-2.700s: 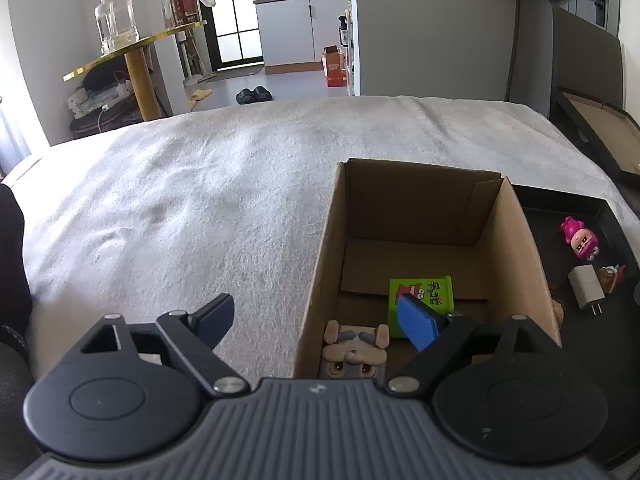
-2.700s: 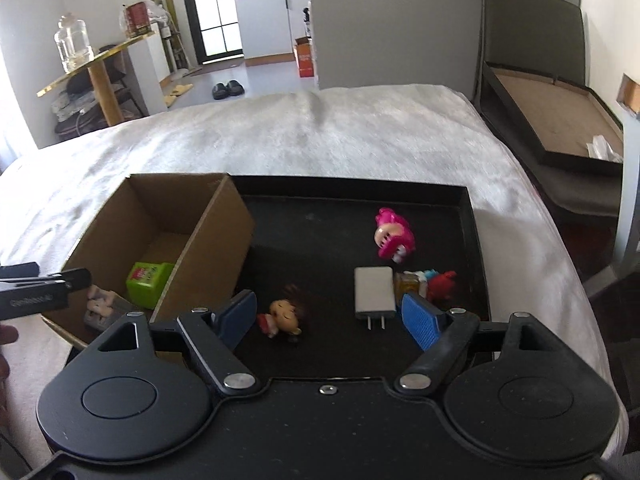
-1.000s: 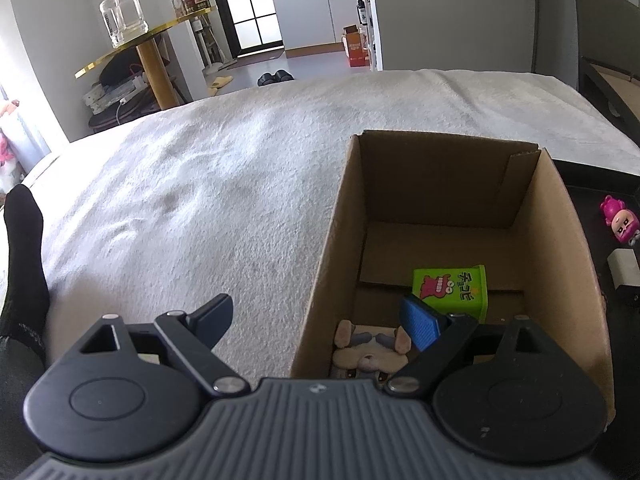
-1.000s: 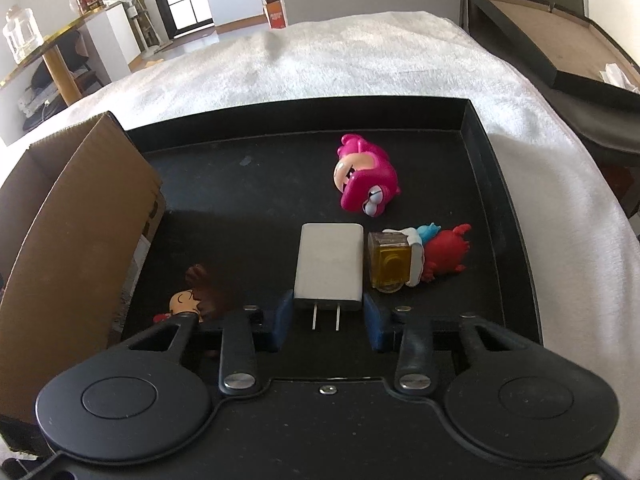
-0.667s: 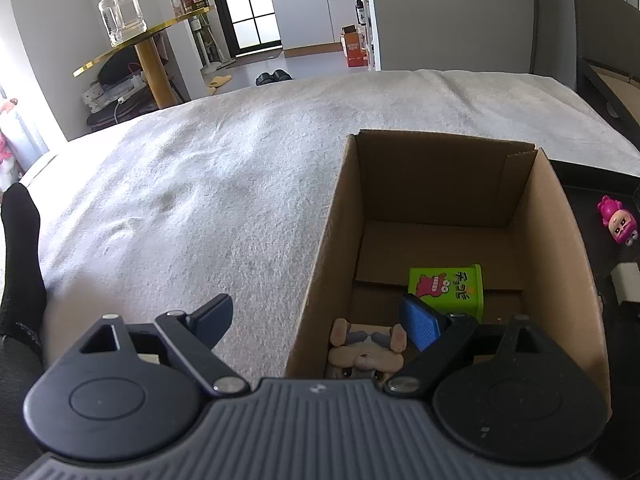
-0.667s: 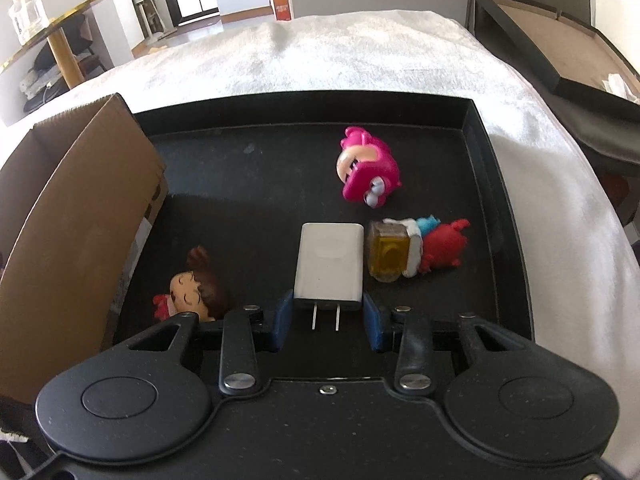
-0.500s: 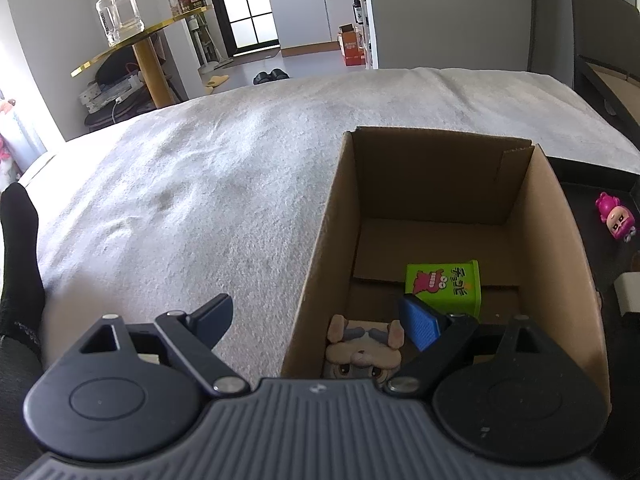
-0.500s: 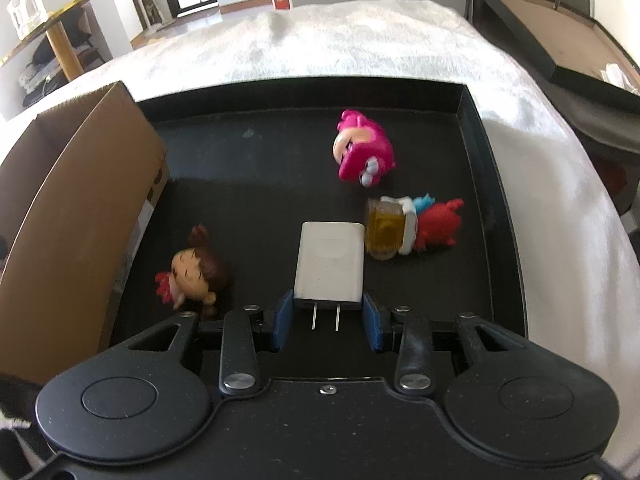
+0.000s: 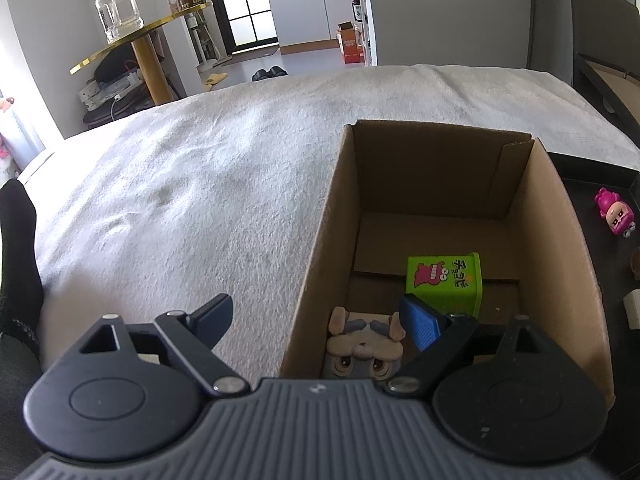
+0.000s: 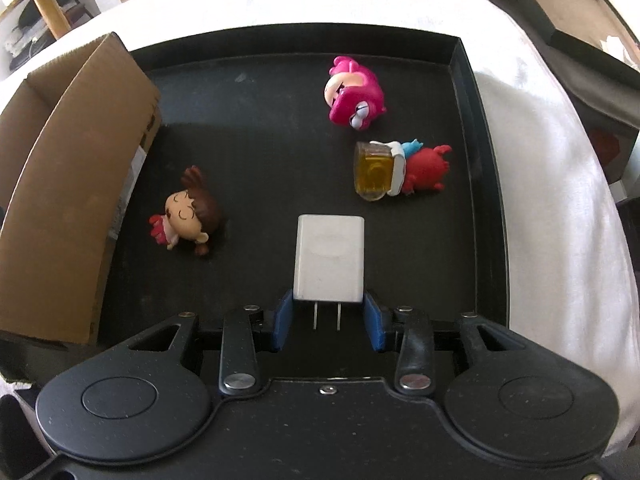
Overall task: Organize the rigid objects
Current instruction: 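Move the right gripper to the white charger plug and grasp it, then carry the white charger plug into the cardboard box and open the right gripper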
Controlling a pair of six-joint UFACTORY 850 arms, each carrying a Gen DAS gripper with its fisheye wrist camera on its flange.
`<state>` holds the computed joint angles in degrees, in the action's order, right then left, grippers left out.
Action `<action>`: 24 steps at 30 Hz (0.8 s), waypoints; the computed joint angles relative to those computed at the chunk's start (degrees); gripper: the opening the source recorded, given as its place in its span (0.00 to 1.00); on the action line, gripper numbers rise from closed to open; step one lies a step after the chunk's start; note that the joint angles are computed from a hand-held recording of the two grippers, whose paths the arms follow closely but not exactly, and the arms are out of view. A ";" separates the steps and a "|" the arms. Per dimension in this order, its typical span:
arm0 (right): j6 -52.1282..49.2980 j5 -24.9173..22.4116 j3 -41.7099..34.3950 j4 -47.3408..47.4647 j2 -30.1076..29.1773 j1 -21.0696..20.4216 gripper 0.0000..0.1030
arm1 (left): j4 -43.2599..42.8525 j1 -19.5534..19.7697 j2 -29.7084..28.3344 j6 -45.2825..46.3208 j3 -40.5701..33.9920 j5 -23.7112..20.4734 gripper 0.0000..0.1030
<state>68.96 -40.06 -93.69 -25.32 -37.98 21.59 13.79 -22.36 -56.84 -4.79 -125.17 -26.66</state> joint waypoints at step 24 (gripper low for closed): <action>7.99 1.70 0.97 -10.29 1.48 1.02 0.35 | -1.09 0.18 -0.09 1.03 -0.21 0.08 0.87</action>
